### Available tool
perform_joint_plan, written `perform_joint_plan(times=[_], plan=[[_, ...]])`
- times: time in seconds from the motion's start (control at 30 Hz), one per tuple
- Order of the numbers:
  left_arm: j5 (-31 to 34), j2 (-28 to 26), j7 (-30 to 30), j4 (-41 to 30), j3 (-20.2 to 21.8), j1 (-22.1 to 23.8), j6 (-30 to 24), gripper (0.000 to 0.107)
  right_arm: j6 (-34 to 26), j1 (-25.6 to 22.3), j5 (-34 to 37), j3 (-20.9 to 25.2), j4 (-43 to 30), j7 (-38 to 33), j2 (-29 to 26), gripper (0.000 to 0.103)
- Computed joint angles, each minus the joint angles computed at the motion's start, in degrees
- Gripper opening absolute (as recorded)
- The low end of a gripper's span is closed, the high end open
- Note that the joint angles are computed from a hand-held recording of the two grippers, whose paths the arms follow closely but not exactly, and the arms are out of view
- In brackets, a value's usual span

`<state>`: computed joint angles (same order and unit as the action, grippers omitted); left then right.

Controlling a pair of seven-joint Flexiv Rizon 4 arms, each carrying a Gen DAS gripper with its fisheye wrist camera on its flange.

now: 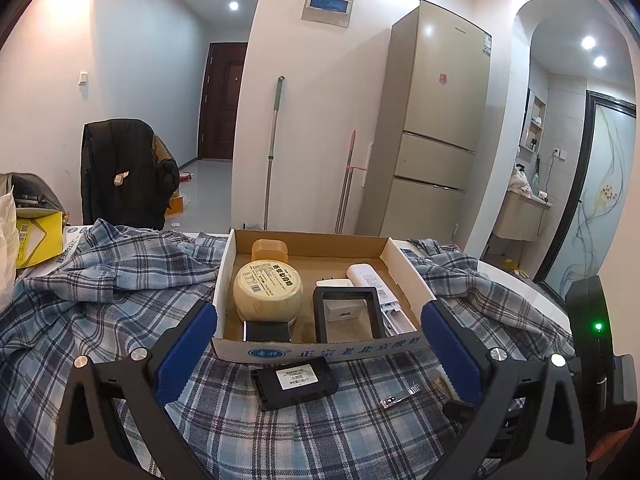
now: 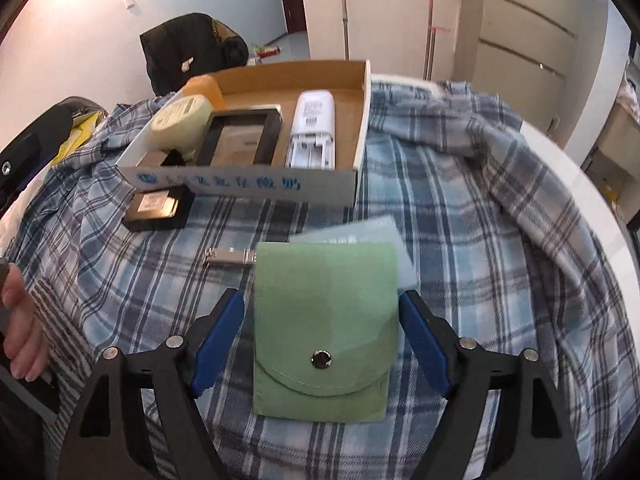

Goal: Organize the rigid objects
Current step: 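Lift the green pouch with the right gripper while the left grasps the black labeled case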

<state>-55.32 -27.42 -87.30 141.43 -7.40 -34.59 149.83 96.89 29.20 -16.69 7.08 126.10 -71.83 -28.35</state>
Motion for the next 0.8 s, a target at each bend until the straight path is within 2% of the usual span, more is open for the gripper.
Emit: perform_joint_plan(times=[0.17,0.23,0.3,0.33,0.4,0.47,0.57,0.67,0.73,0.8], plan=[[0.0,-0.2,-0.1,-0.1,0.0,-0.1,0.2,0.103,-2.1,1.4,1.5,-1.2,0.4,3.2,0.8,0.079],[0.1,-0.2,-0.1,0.0,0.0,0.0,0.2,0.103,-3.8,-0.8,1.5,1.3,-0.5,3.6,0.4,0.079],[0.0,-0.3,-0.3,0.0,0.0,-0.1,0.4,0.103,-4.9,-0.6,1.1,1.3,-0.5,4.1,0.4,0.079],[0.0,-0.3,-0.3,0.0,0.0,-0.1,0.4,0.103,-4.6,0.4,0.7,0.3,-0.2,4.4,0.7,0.078],[0.0,-0.2,-0.3,0.1,0.0,-0.1,0.3,0.103,-3.2,6.2,-0.9,-5.9,1.4,6.1,1.4,0.078],[0.0,-0.1,-0.3,0.1,0.0,0.0,0.3,0.103,-2.4,10.7,-2.1,-11.0,2.4,7.7,1.7,0.071],[-0.2,-0.1,-0.1,0.1,0.0,-0.1,0.2,0.103,-0.6,10.1,-1.6,-10.6,2.7,7.9,1.7,0.070],[-2.4,0.3,1.4,-0.2,-0.3,-0.5,-1.1,0.103,3.1,15.2,0.0,-16.5,4.6,7.4,3.1,0.070],[-11.0,1.3,8.7,-2.0,-1.4,-2.1,-5.4,0.103,4.8,18.7,1.9,-20.2,5.5,5.9,4.3,0.070],[-12.6,2.8,11.4,-1.9,-1.9,-1.2,-10.2,0.103,5.1,19.2,3.5,-21.0,5.5,4.6,5.3,0.070]])
